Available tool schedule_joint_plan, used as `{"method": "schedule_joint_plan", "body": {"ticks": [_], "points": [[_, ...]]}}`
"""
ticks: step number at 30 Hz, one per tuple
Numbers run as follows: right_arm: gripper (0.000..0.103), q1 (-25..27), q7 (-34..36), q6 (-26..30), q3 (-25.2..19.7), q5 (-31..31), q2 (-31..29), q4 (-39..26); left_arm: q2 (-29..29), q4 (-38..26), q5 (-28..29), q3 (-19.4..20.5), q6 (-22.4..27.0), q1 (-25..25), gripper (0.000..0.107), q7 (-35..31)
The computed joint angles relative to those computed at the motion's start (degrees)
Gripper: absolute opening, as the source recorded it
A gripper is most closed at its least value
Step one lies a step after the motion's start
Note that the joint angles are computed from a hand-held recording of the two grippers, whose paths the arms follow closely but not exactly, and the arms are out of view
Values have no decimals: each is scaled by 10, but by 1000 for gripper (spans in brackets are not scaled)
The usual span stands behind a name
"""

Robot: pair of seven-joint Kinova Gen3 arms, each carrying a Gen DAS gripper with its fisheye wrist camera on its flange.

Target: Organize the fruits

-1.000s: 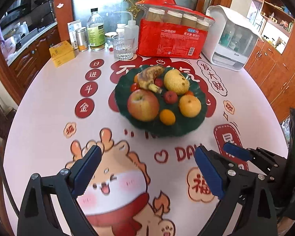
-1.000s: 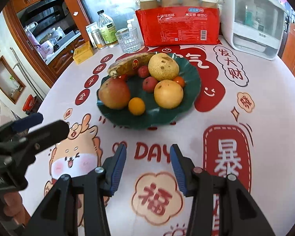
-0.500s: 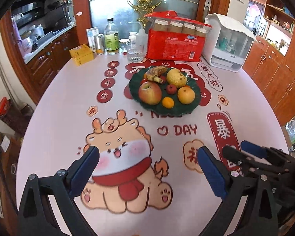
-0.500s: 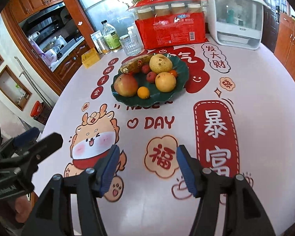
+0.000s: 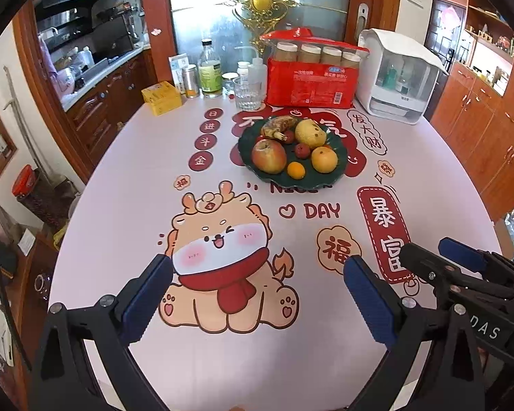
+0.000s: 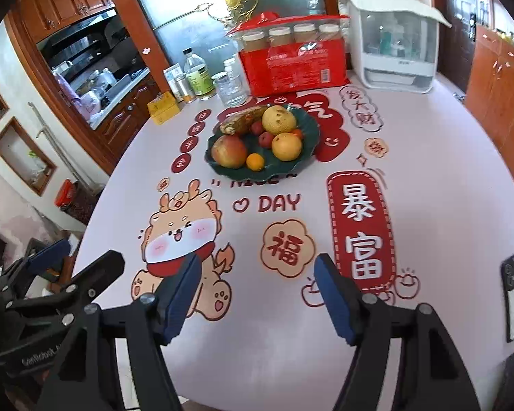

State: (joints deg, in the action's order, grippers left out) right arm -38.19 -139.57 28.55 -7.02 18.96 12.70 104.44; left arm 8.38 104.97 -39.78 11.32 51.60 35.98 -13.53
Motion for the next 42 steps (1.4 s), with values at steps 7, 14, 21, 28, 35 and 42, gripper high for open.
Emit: {"method": "schedule_joint_plan", "body": {"ticks": [7, 14, 21, 28, 35, 42], "points": [[69, -19, -30, 33, 2, 30, -5, -8, 4, -13, -5, 6, 41, 14, 99, 24], [69, -34, -72, 46, 0, 79, -11, -4, 4, -16, -27, 10, 65, 29, 99, 55], [69, -26, -77, 43, -8, 84, -11, -2, 4, -16, -18, 11, 61, 24, 100, 52], [69, -32, -104, 35, -8, 104, -15, 7, 6, -19, -9, 11, 65, 27, 100, 54], [69, -32, -108, 34, -12, 103, -17, 10, 3, -15, 9, 9, 55, 19, 100, 47], [69, -34, -114, 28, -14, 107, -21, 16, 3, -14, 14, 9, 55, 17, 100, 46]]}}
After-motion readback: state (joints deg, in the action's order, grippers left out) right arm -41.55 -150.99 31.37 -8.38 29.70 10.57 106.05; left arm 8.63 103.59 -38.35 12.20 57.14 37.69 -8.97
